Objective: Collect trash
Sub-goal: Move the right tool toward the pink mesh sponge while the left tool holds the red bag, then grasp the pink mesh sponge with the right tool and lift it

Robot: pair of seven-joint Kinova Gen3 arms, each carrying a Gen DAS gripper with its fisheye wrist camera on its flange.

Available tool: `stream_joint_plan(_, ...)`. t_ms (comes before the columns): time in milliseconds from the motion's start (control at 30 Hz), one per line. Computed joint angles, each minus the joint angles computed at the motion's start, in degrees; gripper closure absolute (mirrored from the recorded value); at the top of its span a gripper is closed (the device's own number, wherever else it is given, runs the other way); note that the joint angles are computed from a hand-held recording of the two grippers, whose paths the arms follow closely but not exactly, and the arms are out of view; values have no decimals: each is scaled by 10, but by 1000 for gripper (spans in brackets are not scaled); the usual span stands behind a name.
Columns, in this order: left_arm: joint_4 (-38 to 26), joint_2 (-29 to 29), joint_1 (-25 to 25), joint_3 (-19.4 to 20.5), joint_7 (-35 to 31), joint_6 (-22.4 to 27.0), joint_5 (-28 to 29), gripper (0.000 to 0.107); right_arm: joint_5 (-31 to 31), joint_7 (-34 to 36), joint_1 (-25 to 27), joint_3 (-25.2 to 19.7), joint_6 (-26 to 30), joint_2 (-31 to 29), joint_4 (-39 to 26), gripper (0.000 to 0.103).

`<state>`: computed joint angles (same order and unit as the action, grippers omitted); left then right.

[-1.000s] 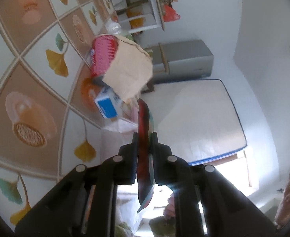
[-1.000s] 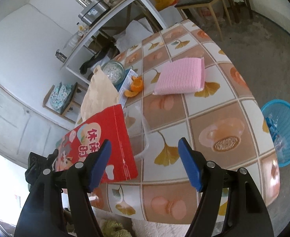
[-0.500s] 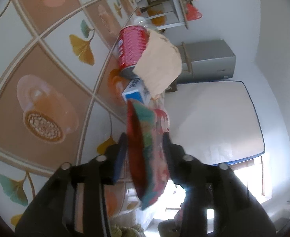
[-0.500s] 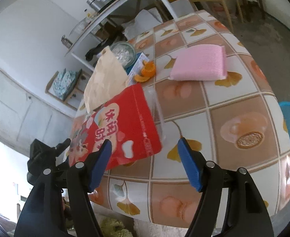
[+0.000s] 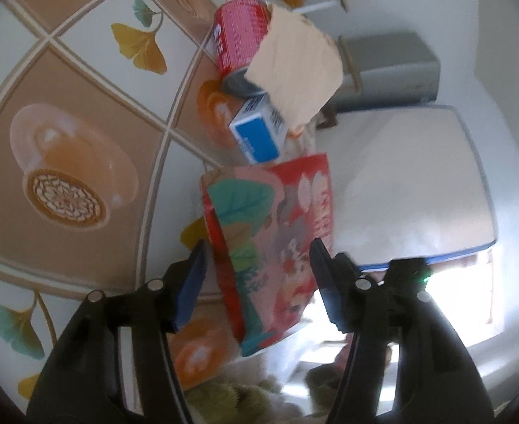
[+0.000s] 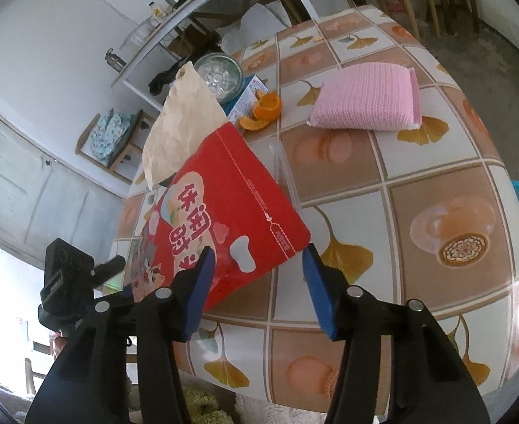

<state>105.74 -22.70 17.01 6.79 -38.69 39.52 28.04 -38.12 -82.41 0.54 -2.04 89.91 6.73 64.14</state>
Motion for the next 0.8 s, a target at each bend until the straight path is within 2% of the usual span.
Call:
stream_joint_plan(100,-31,18,3,3,-9,41,-14,52,-1,-5,-1,0,1,3,-1,58)
stream_joint_plan(267,-34,22,5,5,-23,45,-8,54,0,-7,-2,-2,1,6,-1,59)
stream_joint_plan(367,-51,26,-6,18,-13,76,-32,65,5,-6,-3,-3,0,4,-1,59)
stream_joint_plan(633,-69,29,-17,36,-10,96,-65,72,24,23,10,9,-8,2,-40,59)
stream_joint_plan(800,-81,32,-24,51,6,106,-87,74,58,69,12,0,-10,45,-135,37)
